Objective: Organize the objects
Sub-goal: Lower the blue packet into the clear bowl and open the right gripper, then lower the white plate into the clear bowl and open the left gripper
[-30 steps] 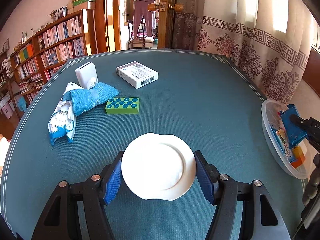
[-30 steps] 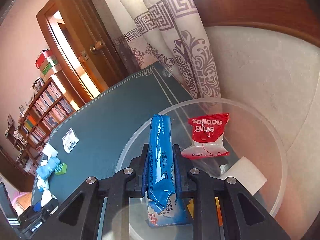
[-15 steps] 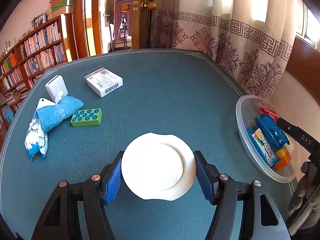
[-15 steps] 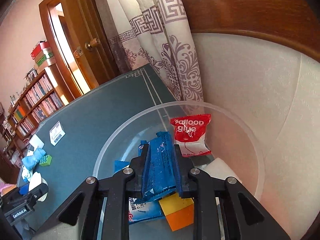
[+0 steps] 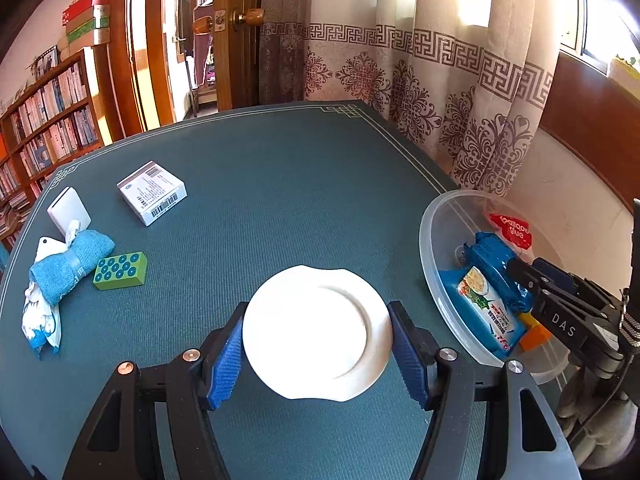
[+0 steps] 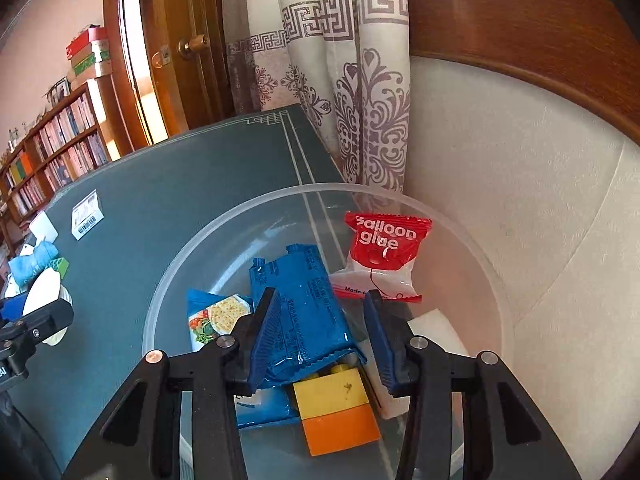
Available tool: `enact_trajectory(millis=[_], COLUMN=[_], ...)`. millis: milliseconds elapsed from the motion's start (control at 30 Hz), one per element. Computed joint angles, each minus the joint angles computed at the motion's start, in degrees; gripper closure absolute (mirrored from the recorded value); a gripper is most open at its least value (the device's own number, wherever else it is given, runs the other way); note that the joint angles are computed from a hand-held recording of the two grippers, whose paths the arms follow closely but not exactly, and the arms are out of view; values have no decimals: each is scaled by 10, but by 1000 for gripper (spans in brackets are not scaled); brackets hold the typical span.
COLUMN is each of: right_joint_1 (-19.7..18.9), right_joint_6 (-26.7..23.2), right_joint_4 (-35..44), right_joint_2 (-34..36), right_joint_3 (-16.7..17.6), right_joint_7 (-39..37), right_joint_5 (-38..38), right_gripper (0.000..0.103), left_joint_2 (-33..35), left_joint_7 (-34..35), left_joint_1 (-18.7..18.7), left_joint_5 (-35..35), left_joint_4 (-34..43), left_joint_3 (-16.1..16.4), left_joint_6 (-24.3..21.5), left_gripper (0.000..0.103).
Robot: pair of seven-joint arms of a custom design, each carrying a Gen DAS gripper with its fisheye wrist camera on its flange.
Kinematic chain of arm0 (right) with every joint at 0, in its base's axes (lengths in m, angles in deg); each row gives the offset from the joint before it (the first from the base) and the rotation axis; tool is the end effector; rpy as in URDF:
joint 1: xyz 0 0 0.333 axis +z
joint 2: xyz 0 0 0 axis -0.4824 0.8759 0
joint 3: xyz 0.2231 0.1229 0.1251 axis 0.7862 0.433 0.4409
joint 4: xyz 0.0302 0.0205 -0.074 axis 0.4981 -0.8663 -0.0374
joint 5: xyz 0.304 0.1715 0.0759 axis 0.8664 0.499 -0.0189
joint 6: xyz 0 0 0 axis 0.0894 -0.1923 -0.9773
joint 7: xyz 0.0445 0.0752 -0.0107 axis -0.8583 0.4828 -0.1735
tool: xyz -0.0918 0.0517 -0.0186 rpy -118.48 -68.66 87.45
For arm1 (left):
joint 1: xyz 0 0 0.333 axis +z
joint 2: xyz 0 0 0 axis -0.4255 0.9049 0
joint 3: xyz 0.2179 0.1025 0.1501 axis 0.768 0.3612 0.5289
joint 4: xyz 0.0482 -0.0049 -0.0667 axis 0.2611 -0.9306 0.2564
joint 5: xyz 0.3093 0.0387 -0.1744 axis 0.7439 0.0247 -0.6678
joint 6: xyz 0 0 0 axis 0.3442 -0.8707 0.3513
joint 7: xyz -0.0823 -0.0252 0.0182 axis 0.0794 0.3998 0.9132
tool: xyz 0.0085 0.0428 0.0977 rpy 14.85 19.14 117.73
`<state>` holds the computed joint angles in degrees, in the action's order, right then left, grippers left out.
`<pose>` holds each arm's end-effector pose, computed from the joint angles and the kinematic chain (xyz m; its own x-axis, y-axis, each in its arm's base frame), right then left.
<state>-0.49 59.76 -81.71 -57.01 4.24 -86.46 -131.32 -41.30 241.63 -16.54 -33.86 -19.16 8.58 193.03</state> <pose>0.4905 0.2913 0.4465 -0.6519 -0.7541 -0.0805 -0.4668 0.4826 -0.7410 0.6366 -0.0017 0.4632 -0.6870 -0.7242 0.0601 -0.5609 0.4759 -0.6774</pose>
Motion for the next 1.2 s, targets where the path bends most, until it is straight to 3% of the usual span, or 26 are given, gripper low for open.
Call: enact_trajectory(millis=[367, 567, 833, 900, 1033, 1200], right_joint_1=[9, 15, 10, 10, 9, 9], right_joint_6=[-13, -25, -5, -2, 0, 4], right_joint_4=[-30, -44, -63, -66, -69, -68], right_joint_2=[-37, -48, -53, -53, -54, -53], right_joint_3=[20, 30, 31, 32, 32, 32], right_joint_7=[29, 41, 55, 58, 66, 70], right_joint_5=[-43, -49, -42, -42, -43, -46], right_gripper=[56, 56, 56, 56, 56, 56], left_joint_2=[20, 21, 29, 26, 28, 35], left_joint_7=[-2, 30, 53, 64, 66, 48], left_joint_1=[-14, -18, -30, -31, -27, -27], left_joint_5=[3, -20, -35, -44, -54, -46], left_joint_4=[42, 53, 65, 59, 64, 66], left_joint_3=[-16, -27, -34, -34, -30, -22], left_joint_6=[-64, -95, -140, -134, -143, -116], left_gripper=[34, 33, 29, 17, 15, 14])
